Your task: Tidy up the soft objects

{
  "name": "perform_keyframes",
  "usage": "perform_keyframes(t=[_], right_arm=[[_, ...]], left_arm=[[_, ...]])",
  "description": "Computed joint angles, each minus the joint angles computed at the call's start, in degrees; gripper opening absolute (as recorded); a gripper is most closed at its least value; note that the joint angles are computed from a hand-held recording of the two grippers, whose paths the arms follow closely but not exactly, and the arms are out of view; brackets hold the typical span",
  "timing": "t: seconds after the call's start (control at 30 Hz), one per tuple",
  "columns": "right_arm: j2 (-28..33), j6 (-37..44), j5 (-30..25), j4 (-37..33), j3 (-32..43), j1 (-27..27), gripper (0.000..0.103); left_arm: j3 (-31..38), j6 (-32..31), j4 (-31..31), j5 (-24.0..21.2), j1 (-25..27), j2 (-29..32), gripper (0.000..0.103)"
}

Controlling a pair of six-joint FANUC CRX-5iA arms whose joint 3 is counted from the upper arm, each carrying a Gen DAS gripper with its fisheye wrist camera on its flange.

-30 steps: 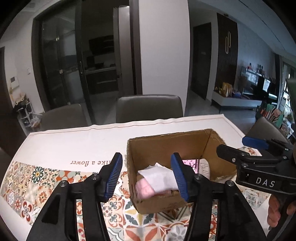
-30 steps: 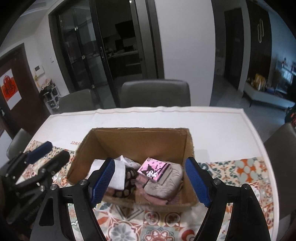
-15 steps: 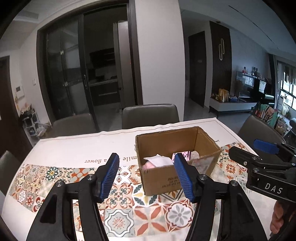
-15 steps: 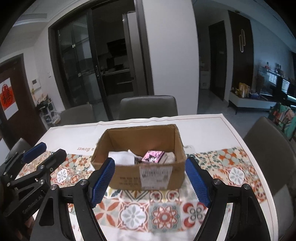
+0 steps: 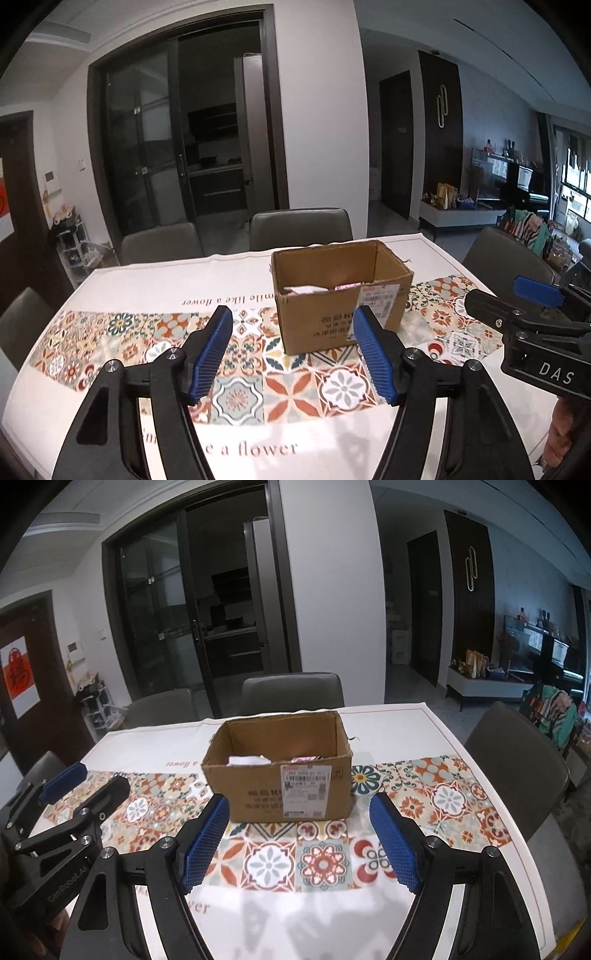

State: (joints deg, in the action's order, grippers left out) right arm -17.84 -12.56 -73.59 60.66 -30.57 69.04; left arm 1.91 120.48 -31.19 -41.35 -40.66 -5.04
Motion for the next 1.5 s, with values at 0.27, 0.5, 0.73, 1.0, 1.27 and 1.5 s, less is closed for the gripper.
perform_keyframes(t=[0.27,0.5,0.73,1.0,1.27,1.5], right_arm=[[-4.7,-2.9,-8.0,-0.5,-3.0,9.6,0.080],[-6.5,-6.2,-15.9,-2.3,-4.1,18.6,0.084],[-7.6,-9.3,-23.0,-2.6,-4.8,26.4,0.084],[-8.3,-10.9,-27.4,-3.0,-5.0,31.9,0.084],[-8.7,-12.0,-29.2,-3.2,-5.1,34.6,0.084],[-8.6,-12.7,-30.4,-3.1,-5.2,35.8,0.084]], left_arm=[[-1.4,12.2,-10.5,-7.9,-9.0,-3.7,0.075],[-2.1,19.4,-17.1,-15.0,-16.6,-5.8,0.082],[-2.4,24.3,-22.5,-20.7,-23.5,-7.1,0.084],[-2.6,28.1,-26.1,-25.0,-28.8,-7.8,0.089],[-3.0,29.2,-26.8,-26.4,-30.8,-8.7,0.093],[-2.6,29.5,-27.8,-27.7,-32.1,-8.3,0.095]])
